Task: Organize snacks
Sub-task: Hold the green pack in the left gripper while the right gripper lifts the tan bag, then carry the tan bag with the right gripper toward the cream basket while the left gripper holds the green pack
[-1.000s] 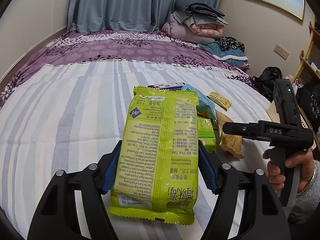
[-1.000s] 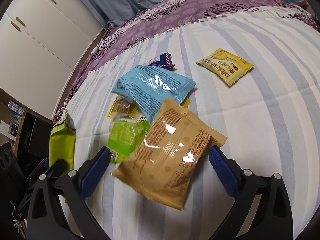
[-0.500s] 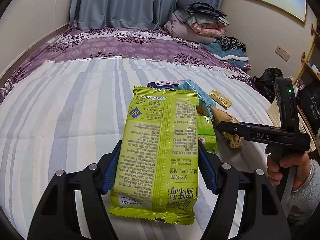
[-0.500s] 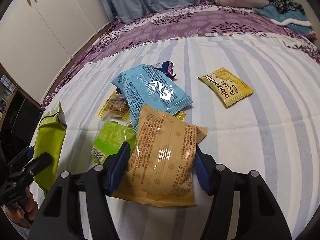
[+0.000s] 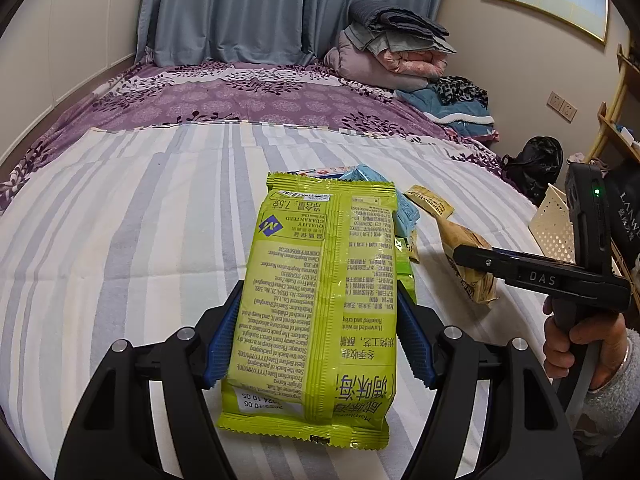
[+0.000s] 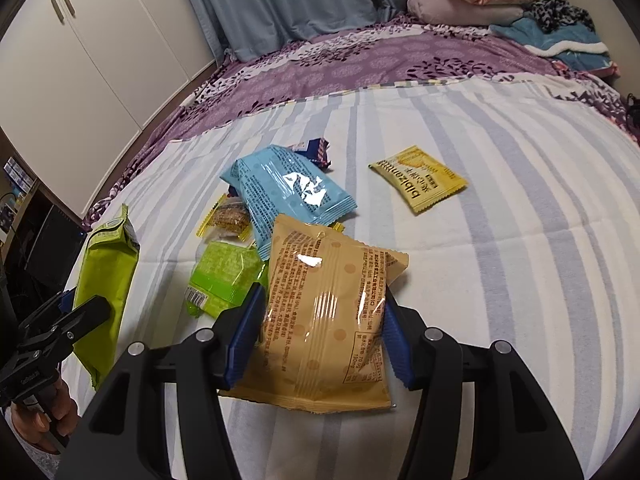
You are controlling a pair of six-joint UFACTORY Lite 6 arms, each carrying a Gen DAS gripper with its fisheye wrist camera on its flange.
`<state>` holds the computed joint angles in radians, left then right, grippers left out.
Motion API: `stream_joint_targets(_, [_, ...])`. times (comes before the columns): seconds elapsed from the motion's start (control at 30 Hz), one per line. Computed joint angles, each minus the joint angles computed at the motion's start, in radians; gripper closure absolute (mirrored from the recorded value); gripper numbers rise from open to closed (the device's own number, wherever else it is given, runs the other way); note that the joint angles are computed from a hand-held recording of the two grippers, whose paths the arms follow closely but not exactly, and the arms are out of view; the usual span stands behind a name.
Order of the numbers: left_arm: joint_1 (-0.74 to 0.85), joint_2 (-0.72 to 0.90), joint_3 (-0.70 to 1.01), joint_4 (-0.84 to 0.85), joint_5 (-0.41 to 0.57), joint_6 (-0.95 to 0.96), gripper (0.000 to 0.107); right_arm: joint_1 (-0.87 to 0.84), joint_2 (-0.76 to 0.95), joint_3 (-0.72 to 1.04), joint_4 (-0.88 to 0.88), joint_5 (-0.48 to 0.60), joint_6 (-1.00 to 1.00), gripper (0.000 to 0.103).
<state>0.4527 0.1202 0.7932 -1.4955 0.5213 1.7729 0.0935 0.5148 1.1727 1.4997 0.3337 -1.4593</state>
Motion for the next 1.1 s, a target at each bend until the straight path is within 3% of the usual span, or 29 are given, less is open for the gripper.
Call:
stream_joint_targets(0.23, [-0.034,-0.067,-0.030,-0.002,-0.023,-0.029,0.036,-0.028,-0.100,-0.085,0.093,0.013,-0.117,0.047])
stream_joint_targets(0.83, [-0.097,-0.166,-0.065,0.030,-0.076,-0.078,0.036,-0.126,-0.229,-0.186,0.145,0.078,-0.189,0.052])
stream_joint_targets(0.9, [-0.093,-0.170,-0.071,0.025,-0.070,-0.068,0.036,-0.138,-0.203,-0.179,0.128,0.083,-0.165,0.048])
stream_joint_targets(0.97, [-0.099,-0.176,-0.077,0.022,-0.074,-0.069,0.036,-0.140,-0.184,-0.182,0.128,0.077,-0.161,0.030])
stream_joint_targets(1.1, [-0.097,-0.171,-0.083,0.017,-0.068,-0.061,0.036,-0.132,-0.134,-0.179,0.130,0.071,-0.171,0.026])
